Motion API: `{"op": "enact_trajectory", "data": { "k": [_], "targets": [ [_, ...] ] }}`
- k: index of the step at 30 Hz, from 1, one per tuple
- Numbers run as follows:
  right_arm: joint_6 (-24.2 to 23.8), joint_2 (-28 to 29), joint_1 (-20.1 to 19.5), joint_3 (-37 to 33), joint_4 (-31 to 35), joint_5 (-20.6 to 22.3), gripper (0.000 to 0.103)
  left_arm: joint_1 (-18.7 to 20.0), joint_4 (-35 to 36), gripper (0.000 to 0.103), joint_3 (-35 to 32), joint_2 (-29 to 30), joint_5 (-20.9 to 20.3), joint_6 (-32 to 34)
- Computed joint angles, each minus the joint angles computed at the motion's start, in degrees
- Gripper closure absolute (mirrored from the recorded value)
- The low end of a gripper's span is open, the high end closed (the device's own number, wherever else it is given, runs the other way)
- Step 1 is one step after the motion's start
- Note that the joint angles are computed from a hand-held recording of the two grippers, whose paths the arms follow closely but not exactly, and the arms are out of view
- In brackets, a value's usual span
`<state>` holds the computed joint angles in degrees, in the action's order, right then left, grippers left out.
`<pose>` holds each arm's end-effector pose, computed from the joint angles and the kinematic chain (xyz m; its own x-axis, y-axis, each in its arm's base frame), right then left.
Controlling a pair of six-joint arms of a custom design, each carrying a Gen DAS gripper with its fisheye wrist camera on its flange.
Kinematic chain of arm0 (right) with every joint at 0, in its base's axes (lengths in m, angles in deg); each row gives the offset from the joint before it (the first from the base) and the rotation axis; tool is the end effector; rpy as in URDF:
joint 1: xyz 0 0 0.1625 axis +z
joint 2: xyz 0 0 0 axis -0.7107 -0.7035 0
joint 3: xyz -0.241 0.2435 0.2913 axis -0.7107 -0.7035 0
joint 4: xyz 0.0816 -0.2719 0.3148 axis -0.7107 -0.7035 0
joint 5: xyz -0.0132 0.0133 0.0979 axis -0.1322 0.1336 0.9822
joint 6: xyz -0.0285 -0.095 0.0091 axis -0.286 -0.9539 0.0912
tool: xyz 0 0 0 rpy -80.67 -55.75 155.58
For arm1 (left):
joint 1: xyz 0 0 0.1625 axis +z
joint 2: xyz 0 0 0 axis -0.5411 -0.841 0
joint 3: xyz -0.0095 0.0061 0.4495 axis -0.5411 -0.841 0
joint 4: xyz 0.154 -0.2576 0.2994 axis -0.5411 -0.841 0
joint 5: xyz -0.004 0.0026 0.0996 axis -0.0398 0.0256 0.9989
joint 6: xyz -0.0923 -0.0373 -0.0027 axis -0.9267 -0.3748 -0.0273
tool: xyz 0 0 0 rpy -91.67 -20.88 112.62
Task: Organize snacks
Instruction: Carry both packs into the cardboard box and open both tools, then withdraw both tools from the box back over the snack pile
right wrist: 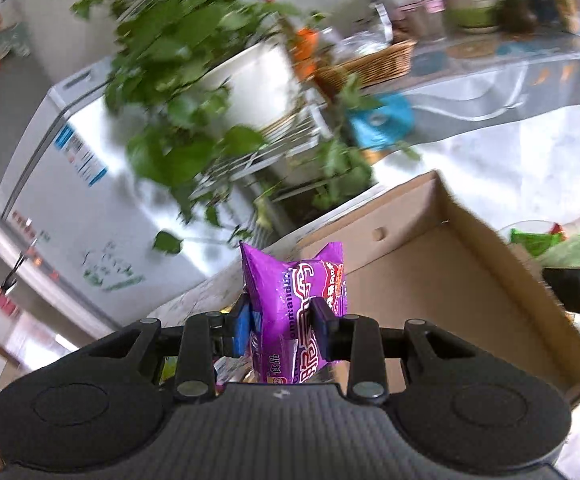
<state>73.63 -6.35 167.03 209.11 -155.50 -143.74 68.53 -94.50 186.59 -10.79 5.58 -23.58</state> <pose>0.3673 -0.4196 0.0785 -0.9425 -0.1863 0.2775 -0.3180 0.7554 -0.5729 -0.1323 -0.3662 0.2886 -0.8361 -0.1838 -0.5169 0.2896 0.6524 -0.7003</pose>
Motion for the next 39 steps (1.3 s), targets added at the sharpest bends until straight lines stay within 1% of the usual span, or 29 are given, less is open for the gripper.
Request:
{"op": "enact_trajectory", "data": {
  "k": [3,7,9,12,14,16,17,18,19,20,21,22,24,27,28,30,39],
  "targets": [
    [0.29,-0.35,0.14,0.26,-1.96,-3.63,0.065,0.22,-5.13,0.052,-0.49,3.68,-1.31,2.89],
    [2.86,-1.53,-0.69,1.15,-2.66,-5.37,0.065,1.0,-12.42,0.052,-1.49,8.61,-4.05,6.97],
    [3.29,-1.51,-0.59,1.1,-2.94,-7.29,0.065,1.38,-15.11,0.052,-2.05,10.96,-5.18,8.66],
    [4.2,-1.51,-0.63,0.98,-2.88,-8.9,0.065,2.41,-18.21,0.052,-3.0,14.04,-7.67,10.37],
    [5.97,-1.85,-0.84,1.06,-2.09,-9.73,0.064,3.47,-19.44,0.051,-4.13,16.32,-9.8,11.84],
    [8.04,-1.87,-1.05,0.9,-1.61,-11.19,0.062,4.2,-19.99,0.05,-5.13,18.19,-11.31,13.54],
    [8.75,-1.92,-1.04,0.96,-1.81,-11.77,0.059,4.19,-20.65,0.046,-5.41,19.15,-11.48,14.37],
    [9.15,-1.9,-1.04,1.03,-2.52,-12.11,0.055,3.9,-21.17,0.036,-5.55,19.9,-11.22,14.97],
    [9.28,-1.98,-0.97,1.19,-3.21,-12.25,0.052,3.52,-21.2,0.029,-5.62,20.22,-10.87,15.43],
    [9.29,-1.98,-0.96,1.38,-4.17,-12.37,0.044,3.05,-21.43,0.019,-5.62,20.56,-10.1,15.94],
    [9.42,-1.87,-0.86,1.45,-5.02,-12.74,0.038,2.34,-21.92,0.016,-5.29,20.56,-8.91,16.69],
    [9.45,-1.74,-0.9,1.36,-5.42,-12.88,0.036,1.91,-22.1,0.016,-5.06,20.32,-8.28,17.39],
    [9.47,-1.77,-1.06,1.45,-5.97,-12.08,0.033,1.45,-20.41,0.016,-5.02,19.21,-7.36,17.39],
    [8.42,-1.49,-1.06,1.26,-5.98,-10.53,0.031,1.66,-16.4,0.016,-5.16,16.52,-6.65,15.52],
    [7.8,-1.41,-0.97,1.11,-5.59,-10.08,0.028,1.81,-15.29,0.016,-5.05,15.51,-6.49,14.93],
    [6.72,-1.06,-0.62,0.68,-4.88,-9.93,0.023,2.05,-10.88,0.016,-4.93,12.83,-5.56,12.38],
    [4.55,0.79,0.6,-1.35,-0.19,-10.64,0.02,4.43,7.55,0.015,-4.24,1.23,-2.23,2.22]
  ]
}}
